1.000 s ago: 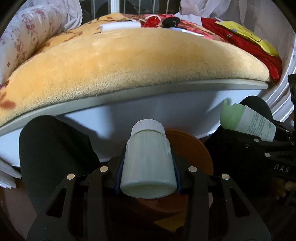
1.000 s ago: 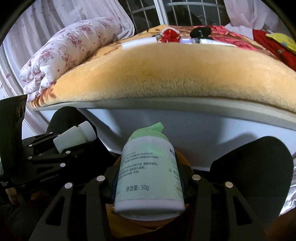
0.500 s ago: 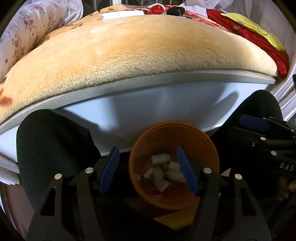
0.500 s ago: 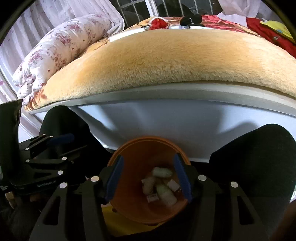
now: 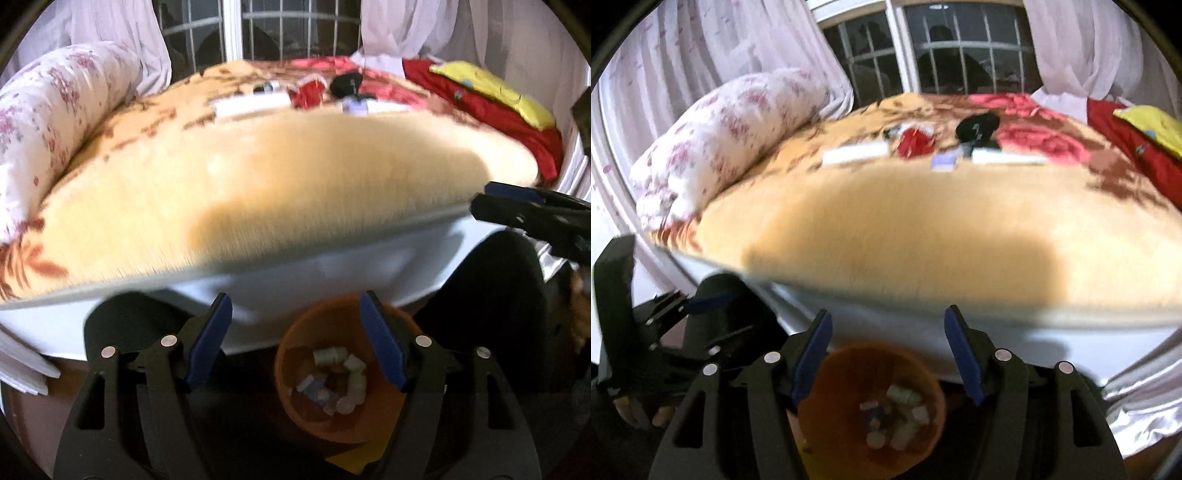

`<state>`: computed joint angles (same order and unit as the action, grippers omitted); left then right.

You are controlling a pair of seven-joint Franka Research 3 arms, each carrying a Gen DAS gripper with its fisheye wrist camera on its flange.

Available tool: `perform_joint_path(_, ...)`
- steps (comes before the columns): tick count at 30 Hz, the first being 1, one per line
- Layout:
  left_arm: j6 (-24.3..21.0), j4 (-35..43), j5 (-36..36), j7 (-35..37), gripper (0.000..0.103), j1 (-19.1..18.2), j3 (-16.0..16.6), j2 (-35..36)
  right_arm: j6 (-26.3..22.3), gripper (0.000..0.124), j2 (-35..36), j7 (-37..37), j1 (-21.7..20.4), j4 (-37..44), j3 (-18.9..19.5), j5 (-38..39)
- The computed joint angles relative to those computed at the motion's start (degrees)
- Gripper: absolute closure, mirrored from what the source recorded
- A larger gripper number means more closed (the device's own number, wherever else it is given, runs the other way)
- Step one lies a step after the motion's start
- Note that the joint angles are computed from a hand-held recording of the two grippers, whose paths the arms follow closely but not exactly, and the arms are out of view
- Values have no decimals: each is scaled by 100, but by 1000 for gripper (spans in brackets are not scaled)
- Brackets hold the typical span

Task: Collect trash
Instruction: 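Grasp the purple eraser with the right tool while the left tool reaches for the white tube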

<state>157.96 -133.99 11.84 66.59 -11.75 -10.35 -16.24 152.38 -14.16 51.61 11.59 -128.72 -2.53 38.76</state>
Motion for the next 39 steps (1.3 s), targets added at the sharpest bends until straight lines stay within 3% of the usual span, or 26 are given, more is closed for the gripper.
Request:
perform_joint_path(3,165,190,-382,250,29,-105,224,75,36,61,442,64,-49,559,-17,-29)
perform_joint_path(5,311,343,-381,143,23,-2,188,173,51,61,814,261,-127,1006,27,-140)
perform_joint_path(9,560,704,314,-670,23,457,-98,437,171,61,1638,800,-256,1968,153,-577)
perform_joint_path(12,638,815,518,-981,22,527,-94,572,121,61,2176,1195,-309,2595,226,-942)
perform_joint_path(16,469,896,585,-1055,22,500,-40,727,-211,61,3028,1922,-261,3651,225,-1688)
perform_joint_path(21,503,752,46,-736,22,349,155,717,-730,61,3842,2612,-116,4758,134,-2482)
perform_joint_path(27,636,651,-499,-364,22,299,266,736,-1593,76,4536,3204,-25,5846,34,-3080)
perform_joint_path(31,685,612,-625,-220,22,303,262,730,-1687,89,4669,3239,-56,5988,91,-3174)
perform_joint_path(35,565,736,-669,-119,22,309,258,785,-1200,91,4413,3220,-19,5483,92,-3266)
perform_joint_path(39,405,1282,-1136,797,22,200,391,1067,-858,91,4151,2993,-206,5044,273,-2900)
